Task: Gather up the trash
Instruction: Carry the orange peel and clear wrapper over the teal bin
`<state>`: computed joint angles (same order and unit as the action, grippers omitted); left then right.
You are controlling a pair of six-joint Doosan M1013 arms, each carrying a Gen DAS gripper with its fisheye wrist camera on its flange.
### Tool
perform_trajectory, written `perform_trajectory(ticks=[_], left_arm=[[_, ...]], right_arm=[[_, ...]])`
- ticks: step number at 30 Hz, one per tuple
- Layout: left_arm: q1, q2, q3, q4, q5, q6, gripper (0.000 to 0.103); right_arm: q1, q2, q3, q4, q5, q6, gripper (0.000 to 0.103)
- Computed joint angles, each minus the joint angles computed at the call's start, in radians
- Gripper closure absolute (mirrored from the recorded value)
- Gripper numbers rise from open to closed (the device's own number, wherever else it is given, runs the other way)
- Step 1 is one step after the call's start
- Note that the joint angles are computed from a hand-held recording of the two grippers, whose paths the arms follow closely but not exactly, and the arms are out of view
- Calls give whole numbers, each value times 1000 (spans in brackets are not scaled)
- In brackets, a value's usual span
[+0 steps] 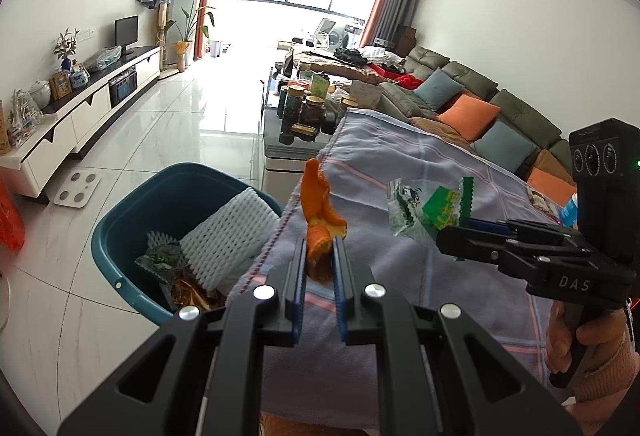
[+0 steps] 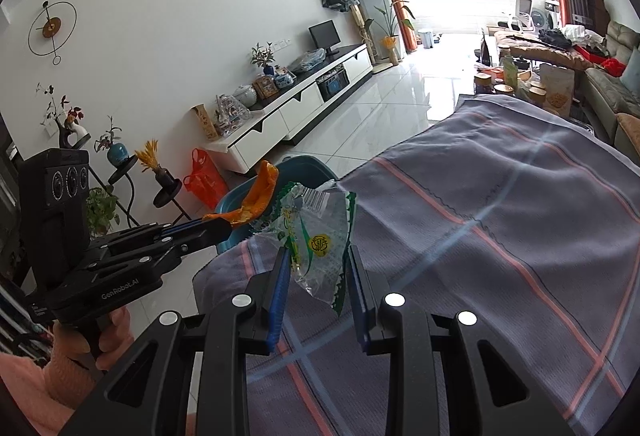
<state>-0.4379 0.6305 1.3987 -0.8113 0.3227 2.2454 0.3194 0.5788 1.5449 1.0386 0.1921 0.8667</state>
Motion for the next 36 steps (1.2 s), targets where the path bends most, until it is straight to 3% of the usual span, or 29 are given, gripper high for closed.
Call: perform_trajectory(ticks=[19, 36], left_arm=[[25, 3, -1, 36, -28, -68, 90], [37, 14, -15, 153, -36, -200, 90]], right_arm=[[9, 41, -75, -110, 59, 90, 75], [11, 83, -146, -174, 114, 139, 75]])
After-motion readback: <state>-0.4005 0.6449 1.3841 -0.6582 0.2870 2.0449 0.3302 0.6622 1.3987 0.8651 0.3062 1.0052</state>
